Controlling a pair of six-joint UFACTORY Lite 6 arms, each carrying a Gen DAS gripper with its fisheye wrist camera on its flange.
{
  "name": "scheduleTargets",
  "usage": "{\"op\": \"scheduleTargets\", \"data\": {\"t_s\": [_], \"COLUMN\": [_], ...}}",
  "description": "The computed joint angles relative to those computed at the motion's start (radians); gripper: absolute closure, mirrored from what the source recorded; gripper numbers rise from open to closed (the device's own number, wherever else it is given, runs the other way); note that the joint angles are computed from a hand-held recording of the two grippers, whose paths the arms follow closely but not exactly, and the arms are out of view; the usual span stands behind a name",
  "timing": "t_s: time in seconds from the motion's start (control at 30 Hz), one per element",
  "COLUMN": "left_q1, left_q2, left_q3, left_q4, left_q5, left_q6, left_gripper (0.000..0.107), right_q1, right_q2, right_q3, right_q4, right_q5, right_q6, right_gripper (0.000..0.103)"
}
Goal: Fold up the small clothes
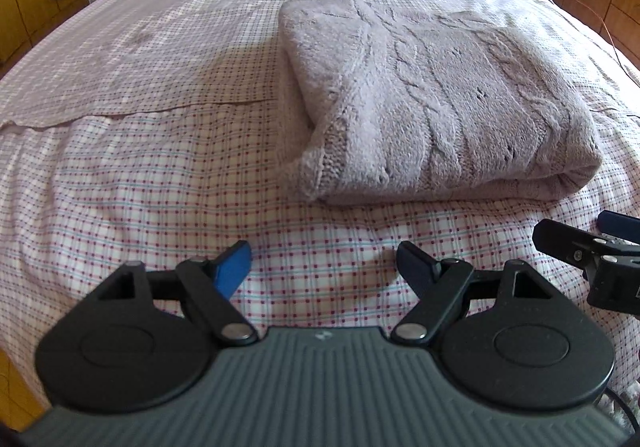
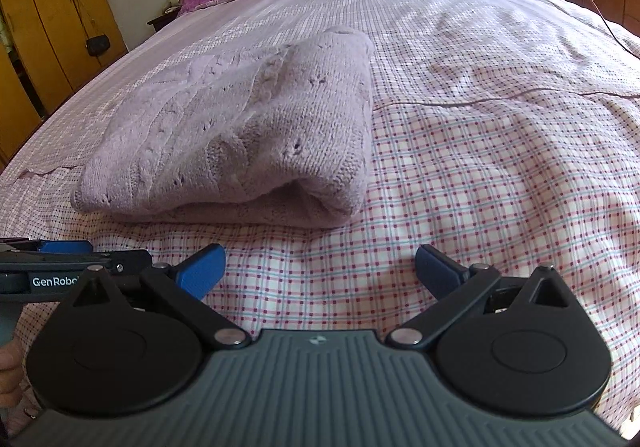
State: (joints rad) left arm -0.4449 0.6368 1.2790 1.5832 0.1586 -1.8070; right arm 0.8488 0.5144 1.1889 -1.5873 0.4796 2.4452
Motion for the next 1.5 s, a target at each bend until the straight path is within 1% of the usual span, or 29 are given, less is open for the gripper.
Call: {"op": "scheduleTargets", "data": {"t_s": [1.5], "left_q1": [-0.005], "left_q2": [-0.003], "left_q3": [-0.003], "left_q4": [-0.012], "left_q5": [0.003], "left_q6": [0.008], "left_gripper": [0.026], "right_q1": [0.001], "right_q2": [-0.004], "right_q3": [-0.005], "right_q4": [-0.008], "right_q5": [-0.002], "right_q6": [0.013], "right_gripper": [0.0]}}
